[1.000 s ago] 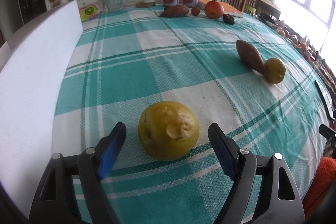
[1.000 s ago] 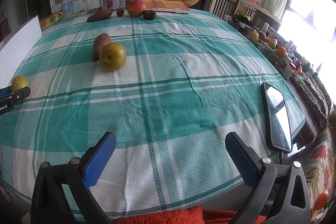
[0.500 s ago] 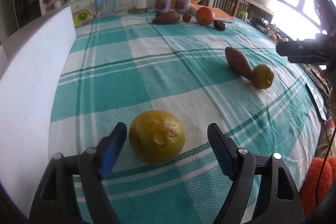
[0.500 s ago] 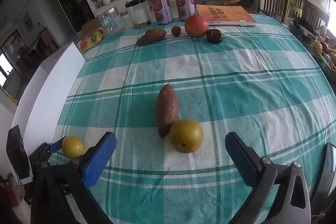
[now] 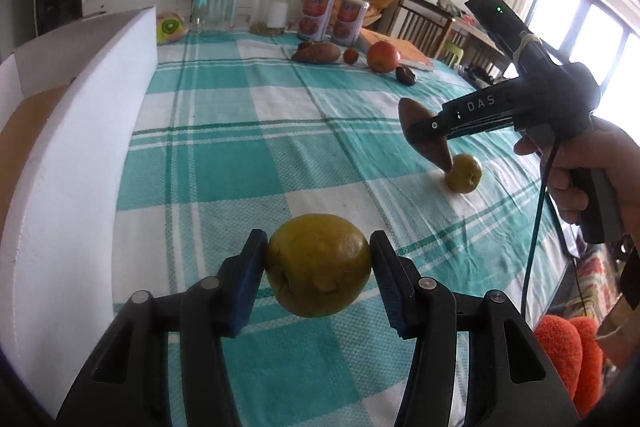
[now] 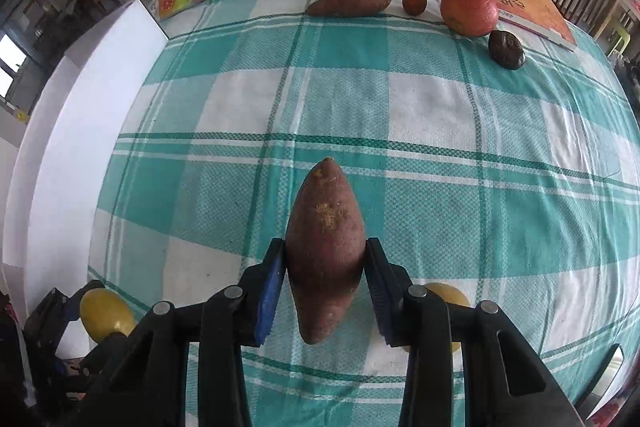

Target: Organize fruits

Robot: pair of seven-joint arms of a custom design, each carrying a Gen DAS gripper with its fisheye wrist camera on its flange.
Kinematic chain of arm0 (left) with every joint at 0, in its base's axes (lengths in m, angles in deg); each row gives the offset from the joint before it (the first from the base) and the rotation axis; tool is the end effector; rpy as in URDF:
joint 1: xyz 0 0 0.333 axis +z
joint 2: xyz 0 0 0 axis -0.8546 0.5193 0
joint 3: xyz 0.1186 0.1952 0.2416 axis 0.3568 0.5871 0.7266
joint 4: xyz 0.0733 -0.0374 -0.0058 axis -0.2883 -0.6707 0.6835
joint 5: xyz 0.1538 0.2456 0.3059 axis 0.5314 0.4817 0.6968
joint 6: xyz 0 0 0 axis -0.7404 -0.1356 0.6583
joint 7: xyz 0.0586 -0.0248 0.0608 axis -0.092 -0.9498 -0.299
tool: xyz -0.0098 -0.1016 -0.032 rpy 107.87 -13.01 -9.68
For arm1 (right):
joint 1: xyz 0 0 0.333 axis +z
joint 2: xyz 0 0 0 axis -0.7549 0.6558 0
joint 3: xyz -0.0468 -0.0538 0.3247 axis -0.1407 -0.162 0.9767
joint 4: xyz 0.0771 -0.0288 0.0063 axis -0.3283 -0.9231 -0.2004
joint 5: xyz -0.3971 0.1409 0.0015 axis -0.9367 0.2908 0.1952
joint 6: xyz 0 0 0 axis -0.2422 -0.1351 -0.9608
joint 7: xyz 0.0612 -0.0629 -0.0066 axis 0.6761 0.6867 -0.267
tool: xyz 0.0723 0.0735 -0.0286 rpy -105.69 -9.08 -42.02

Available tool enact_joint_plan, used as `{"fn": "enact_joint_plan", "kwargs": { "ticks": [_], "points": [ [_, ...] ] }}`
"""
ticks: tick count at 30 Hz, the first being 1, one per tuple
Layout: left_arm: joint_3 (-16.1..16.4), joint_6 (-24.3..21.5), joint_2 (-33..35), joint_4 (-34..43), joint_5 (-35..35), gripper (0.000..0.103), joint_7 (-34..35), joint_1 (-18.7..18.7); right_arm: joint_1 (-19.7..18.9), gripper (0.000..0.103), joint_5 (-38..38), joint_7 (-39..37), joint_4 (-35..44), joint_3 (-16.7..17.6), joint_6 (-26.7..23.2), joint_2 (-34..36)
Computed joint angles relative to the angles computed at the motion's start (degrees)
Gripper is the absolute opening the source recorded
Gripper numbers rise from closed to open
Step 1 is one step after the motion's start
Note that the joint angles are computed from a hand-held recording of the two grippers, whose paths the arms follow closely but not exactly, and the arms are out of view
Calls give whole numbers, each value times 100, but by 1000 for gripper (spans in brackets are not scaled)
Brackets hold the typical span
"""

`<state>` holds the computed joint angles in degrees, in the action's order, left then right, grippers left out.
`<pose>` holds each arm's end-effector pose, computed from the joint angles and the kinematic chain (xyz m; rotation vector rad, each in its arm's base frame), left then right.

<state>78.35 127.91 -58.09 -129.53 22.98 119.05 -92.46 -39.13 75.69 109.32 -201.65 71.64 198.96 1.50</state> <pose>0.4080 -0.3103 0.4801 -1.5814 2.2339 -1.1274 0.5320 0.1197 0.4950 -1.9821 1.9314 -0.1721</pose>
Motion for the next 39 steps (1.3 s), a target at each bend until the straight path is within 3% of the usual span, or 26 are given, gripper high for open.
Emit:
{"fn": "enact_joint_plan", "kwargs": {
  "ticks": [3,6,8,12,15,18,24,27,28,30,32,34,35,37,39],
  "points": [
    [525,-116,-647,-303,-679,54,433,-549,468,40,1899,-800,-563,-308,707,-578],
    [796,-376,-1400,-610,-903,54,478,-604,910,40,3288,-1318,-671,-373,962,-735],
    [618,-520,-1844,-797,-597,55,158,-113,1150,40,3685,-1590,-544,-233,1049,-699],
    [127,-727,-2294,-1030,368,55,-762,1302,1698,40,4230,-2150,-22,142,1228,-396],
    [48,-1203,-2096,-913,924,55,-1272,2020,1896,40,3883,-2134,516,511,1364,77],
    [2,-1628,-1891,-820,1427,55,-1762,2453,1940,40,2652,-1422,1056,857,1408,684],
    [-55,-1771,-2030,-1096,2053,58,-2547,2792,2203,41,326,-44,1584,965,1355,1416],
    [-178,-1731,-2124,-1146,2338,74,-2832,2864,2251,45,148,78,1279,937,1661,1226],
    [-278,-1670,-2188,-1163,2487,77,-2965,2919,2241,51,152,82,1105,927,1827,1088],
    [-354,-1470,-2209,-1130,2684,80,-3123,2889,2159,59,-47,231,663,888,2224,749],
    [-355,-1198,-2253,-1130,2758,83,-3207,2718,1946,74,-478,664,57,943,2659,239],
    [-313,-885,-2191,-1079,2730,86,-3204,2407,1360,89,-1308,1573,-602,1251,2976,-337],
    [-203,-754,-2151,-1049,2659,86,-3097,2147,958,94,-1676,2030,-935,1475,3040,-671],
    [35,-519,-1977,-954,2415,86,-2810,1500,315,95,-2025,2645,-1574,1787,2931,-1380],
    [370,-369,-1728,-797,2085,87,-2324,702,-7,95,-2011,2886,-2100,1780,2613,-2005]
  ]
}}
